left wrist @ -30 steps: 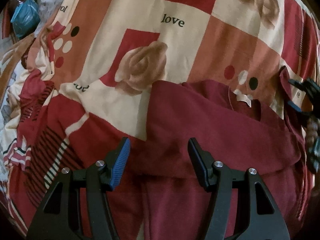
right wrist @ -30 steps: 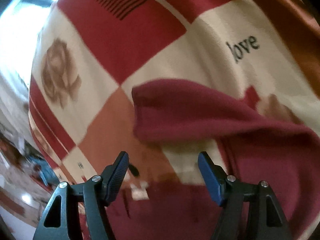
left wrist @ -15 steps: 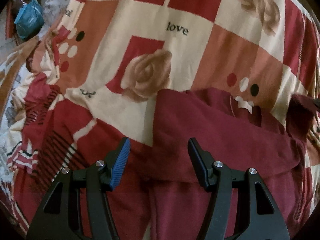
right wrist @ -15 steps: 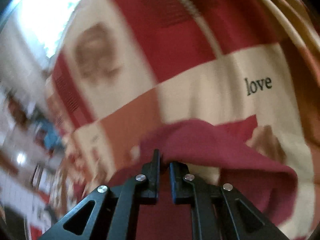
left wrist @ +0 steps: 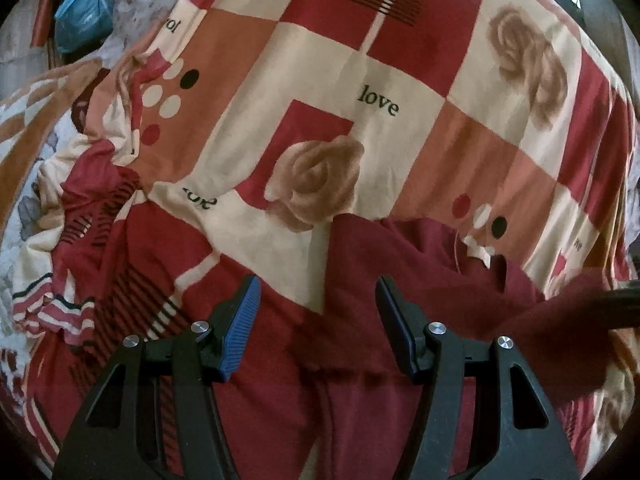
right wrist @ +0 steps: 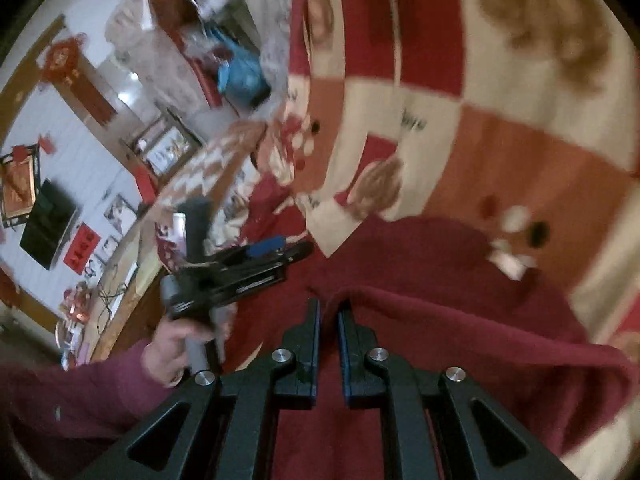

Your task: Fold small clothes

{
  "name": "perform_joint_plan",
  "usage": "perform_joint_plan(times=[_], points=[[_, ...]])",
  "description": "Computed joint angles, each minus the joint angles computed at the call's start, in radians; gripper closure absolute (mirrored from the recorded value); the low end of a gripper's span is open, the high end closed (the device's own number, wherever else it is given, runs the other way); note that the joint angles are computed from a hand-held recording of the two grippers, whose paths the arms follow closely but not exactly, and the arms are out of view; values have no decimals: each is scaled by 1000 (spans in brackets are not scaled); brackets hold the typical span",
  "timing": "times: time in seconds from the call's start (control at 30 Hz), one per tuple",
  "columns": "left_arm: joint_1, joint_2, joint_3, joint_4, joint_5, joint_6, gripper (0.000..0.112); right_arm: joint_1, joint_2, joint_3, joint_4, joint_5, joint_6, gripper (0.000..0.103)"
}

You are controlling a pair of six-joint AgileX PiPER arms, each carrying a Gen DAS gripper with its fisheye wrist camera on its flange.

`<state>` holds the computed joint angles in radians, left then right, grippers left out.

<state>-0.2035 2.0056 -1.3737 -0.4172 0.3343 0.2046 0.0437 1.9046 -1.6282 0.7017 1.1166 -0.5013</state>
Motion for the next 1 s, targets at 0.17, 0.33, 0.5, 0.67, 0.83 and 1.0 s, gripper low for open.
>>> perform_joint_plan(times=[0.17,0.33,0.5,0.67,0.83,1.0], points=[[45,38,-62,-218,95,190,52,51,366,-278,-63,-39,227,95],[40,48,-82,-350,144,334,43,9,336,-192,-56,-140,258,61],[9,53,-85,-437,162,454,39,-98,-23,172,-108,-268,174,58],[-28,104,-135,-315,172,342,38,-186,-376,539,-385,-429,239,58],[-22,130,-153,-292,190,272,38,-208,-450,729,-456,-513,216,58],[-26,107,-119,-276,156,273,38,-223,-438,801,-513,-581,236,92]])
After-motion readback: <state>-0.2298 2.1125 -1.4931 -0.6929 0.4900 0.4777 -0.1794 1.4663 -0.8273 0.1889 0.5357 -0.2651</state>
